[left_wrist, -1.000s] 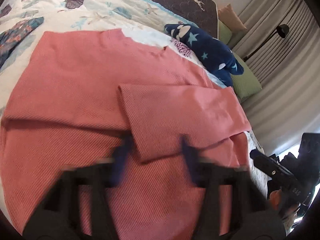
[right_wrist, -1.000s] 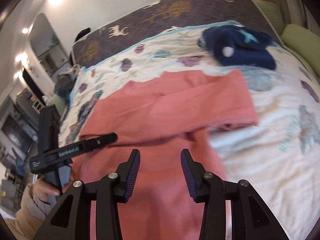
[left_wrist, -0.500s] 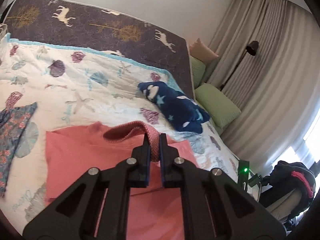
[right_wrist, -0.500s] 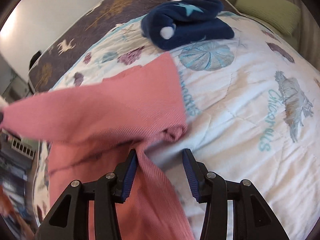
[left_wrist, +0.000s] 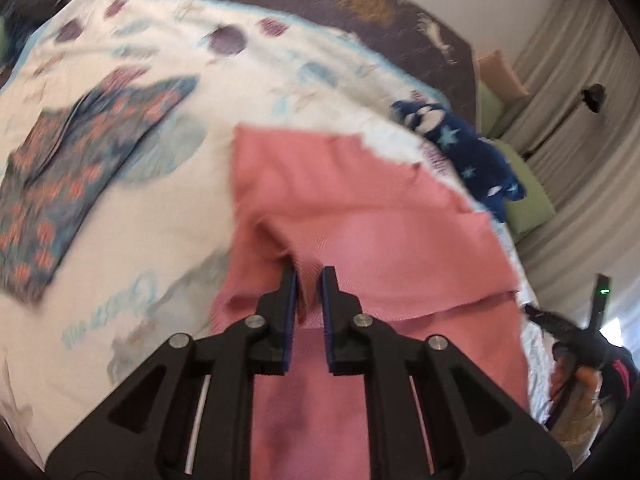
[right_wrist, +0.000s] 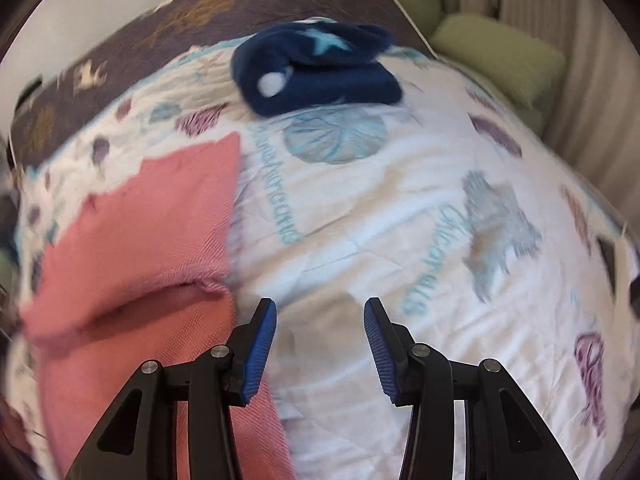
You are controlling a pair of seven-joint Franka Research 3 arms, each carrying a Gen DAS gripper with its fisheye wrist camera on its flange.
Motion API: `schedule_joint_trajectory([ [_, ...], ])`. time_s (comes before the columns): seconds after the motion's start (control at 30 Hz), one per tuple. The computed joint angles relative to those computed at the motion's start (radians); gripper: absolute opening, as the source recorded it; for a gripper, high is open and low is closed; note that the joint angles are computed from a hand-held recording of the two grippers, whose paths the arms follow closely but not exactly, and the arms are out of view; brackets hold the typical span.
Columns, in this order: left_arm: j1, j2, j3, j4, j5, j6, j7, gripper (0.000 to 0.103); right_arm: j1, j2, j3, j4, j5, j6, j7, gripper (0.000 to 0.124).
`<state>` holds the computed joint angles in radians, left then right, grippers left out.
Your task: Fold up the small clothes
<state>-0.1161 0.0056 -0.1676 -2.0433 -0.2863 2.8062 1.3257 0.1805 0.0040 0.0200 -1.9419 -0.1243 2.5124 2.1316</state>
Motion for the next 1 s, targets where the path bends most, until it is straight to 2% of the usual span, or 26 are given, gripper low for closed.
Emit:
schedule_joint_trajectory([
  [0.07, 0.007, -0.013, 0.008, -0.02, 0.097, 0.002, -0.113, 0.017, -0.004, -0.011, -0.003, -0.006, 0.055, 0.045, -0.054, 0.046],
  [0.17, 0.012, -0.013, 0.012, -0.019, 0.127, 0.043, -0.177, 0.03, 0.002, 0.027, 0.005, 0.051, 0.2, 0.065, -0.235, 0.046],
  [0.23, 0.011, 0.011, 0.01, 0.012, 0.152, 0.043, -0.186, 0.044, 0.006, 0.073, 0.015, 0.105, 0.322, 0.055, -0.35, 0.047],
  [0.27, 0.011, 0.03, 0.006, 0.035, 0.141, 0.026, -0.165, 0.058, 0.011, 0.096, 0.015, 0.129, 0.328, 0.044, -0.359, 0.047],
  [0.3, 0.011, 0.058, -0.001, 0.069, 0.135, -0.006, -0.147, 0.061, 0.019, 0.125, 0.012, 0.161, 0.309, 0.024, -0.343, 0.047],
  [0.33, 0.011, 0.084, -0.003, 0.098, 0.152, -0.034, -0.154, 0.061, 0.026, 0.153, 0.007, 0.192, 0.292, -0.001, -0.325, 0.047],
  [0.37, 0.01, 0.103, -0.007, 0.117, 0.168, -0.05, -0.162, 0.056, 0.029, 0.174, 0.005, 0.216, 0.29, -0.021, -0.317, 0.047],
  [0.4, 0.01, 0.116, -0.013, 0.128, 0.177, -0.054, -0.162, 0.023, 0.031, 0.192, 0.003, 0.233, 0.296, -0.038, -0.311, 0.047],
  [0.43, 0.009, 0.13, -0.016, 0.141, 0.192, -0.06, -0.166, 0.004, 0.033, 0.197, 0.002, 0.234, 0.302, -0.042, -0.308, 0.047],
  [0.47, 0.016, 0.133, -0.029, 0.149, 0.163, -0.063, -0.144, 0.006, 0.032, 0.195, 0.002, 0.225, 0.312, -0.036, -0.314, 0.047],
  [0.5, 0.024, 0.119, -0.042, 0.13, 0.119, -0.02, -0.115, 0.006, 0.032, 0.192, 0.002, 0.219, 0.319, -0.026, -0.322, 0.047],
  [0.53, 0.036, 0.087, -0.064, 0.099, 0.069, 0.06, -0.059, 0.006, 0.03, 0.183, 0.002, 0.204, 0.328, -0.009, -0.334, 0.047],
  [0.57, 0.024, 0.068, -0.055, 0.088, 0.089, 0.099, -0.059, 0.006, 0.029, 0.177, 0.0, 0.196, 0.329, 0.002, -0.341, 0.048],
  [0.6, 0.012, 0.05, -0.038, 0.087, 0.167, 0.132, -0.099, 0.006, 0.029, 0.171, -0.003, 0.187, 0.325, 0.014, -0.344, 0.048],
  [0.63, 0.009, 0.047, -0.027, 0.099, 0.214, 0.135, -0.116, 0.006, 0.031, 0.167, -0.007, 0.183, 0.311, 0.024, -0.335, 0.048],
  [0.7, 0.0, 0.062, -0.001, 0.137, 0.35, 0.102, -0.192, 0.007, 0.033, 0.166, -0.011, 0.183, 0.295, 0.034, -0.324, 0.05],
  [0.73, -0.015, 0.083, 0.028, 0.168, 0.454, 0.052, -0.256, 0.007, 0.031, 0.165, -0.01, 0.183, 0.299, 0.035, -0.326, 0.051],
  [0.77, -0.005, 0.096, 0.021, 0.177, 0.487, 0.026, -0.273, 0.009, 0.029, 0.164, -0.008, 0.181, 0.307, 0.036, -0.331, 0.052],
  [0.83, 0.016, 0.116, -0.001, 0.177, 0.407, -0.047, -0.216, 0.011, 0.034, 0.16, -0.013, 0.174, 0.289, 0.037, -0.309, 0.052],
  [0.9, 0.033, 0.11, -0.018, 0.145, 0.307, -0.08, -0.175, 0.012, 0.03, 0.155, -0.01, 0.164, 0.298, 0.045, -0.317, 0.052],
  [1.0, 0.022, 0.081, -0.003, 0.091, 0.353, -0.067, -0.239, 0.035, 0.022, 0.161, -0.005, 0.176, 0.326, 0.037, -0.342, 0.052],
])
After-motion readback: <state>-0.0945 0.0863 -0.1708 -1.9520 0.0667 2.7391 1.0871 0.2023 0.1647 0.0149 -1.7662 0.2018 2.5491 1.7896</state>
